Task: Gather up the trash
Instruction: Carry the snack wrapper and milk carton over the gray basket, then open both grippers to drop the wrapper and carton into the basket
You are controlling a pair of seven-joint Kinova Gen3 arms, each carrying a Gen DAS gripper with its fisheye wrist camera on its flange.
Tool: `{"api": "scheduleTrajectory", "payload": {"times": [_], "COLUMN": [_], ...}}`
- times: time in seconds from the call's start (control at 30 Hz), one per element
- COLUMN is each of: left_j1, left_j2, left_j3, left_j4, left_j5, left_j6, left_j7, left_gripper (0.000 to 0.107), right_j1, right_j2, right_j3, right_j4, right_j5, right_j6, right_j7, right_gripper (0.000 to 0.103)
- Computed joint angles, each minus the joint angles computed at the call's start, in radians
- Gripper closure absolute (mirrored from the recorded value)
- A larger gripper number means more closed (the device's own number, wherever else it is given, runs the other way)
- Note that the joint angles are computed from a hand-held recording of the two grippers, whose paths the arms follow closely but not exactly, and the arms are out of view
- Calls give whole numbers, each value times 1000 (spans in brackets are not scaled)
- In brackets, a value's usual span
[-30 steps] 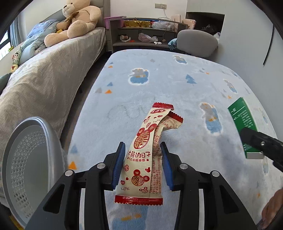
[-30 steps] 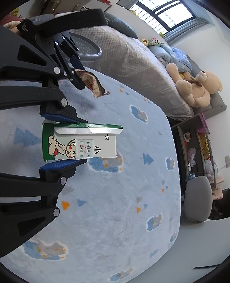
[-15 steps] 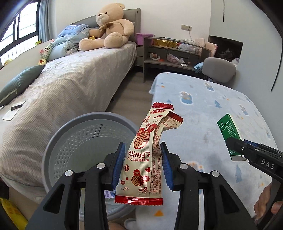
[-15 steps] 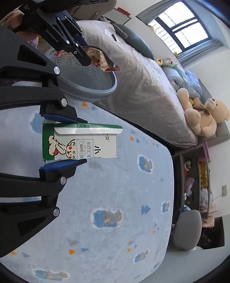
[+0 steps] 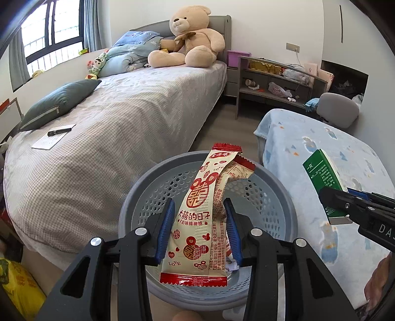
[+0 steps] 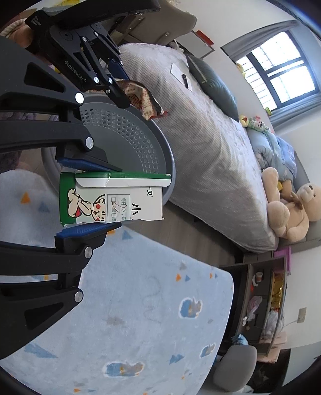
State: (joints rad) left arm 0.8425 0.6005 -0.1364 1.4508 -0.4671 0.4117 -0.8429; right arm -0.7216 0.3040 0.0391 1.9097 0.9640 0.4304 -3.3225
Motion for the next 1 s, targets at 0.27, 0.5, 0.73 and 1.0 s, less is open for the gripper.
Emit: {"api": "scheduleTrajectory", "payload": {"times": [0.27, 0.5, 0.73, 1.0], "left_j1": [-46, -52, -52, -6], "left_j2": [33, 43, 38, 22], "left_j3": [18, 9, -8, -62], "left_j4": [-10, -15, -6, 23], "left_j5": [49, 60, 65, 23], "left_j6": [5, 8, -1, -24], "left_j7": [-13, -8, 7, 84], "left_gripper": [68, 68, 65, 46], "right_j1": [23, 1, -33, -158], "right_j2": [73, 115, 133, 126], "right_j3": [3, 47, 103, 235], "right_j4": [-84, -120, -138, -121], "right_j5": [-106, -205, -302, -287], "right_j6": [-57, -95, -117, -113], "right_j7": [181, 299, 397, 355], "right_gripper": [67, 66, 62, 48]}}
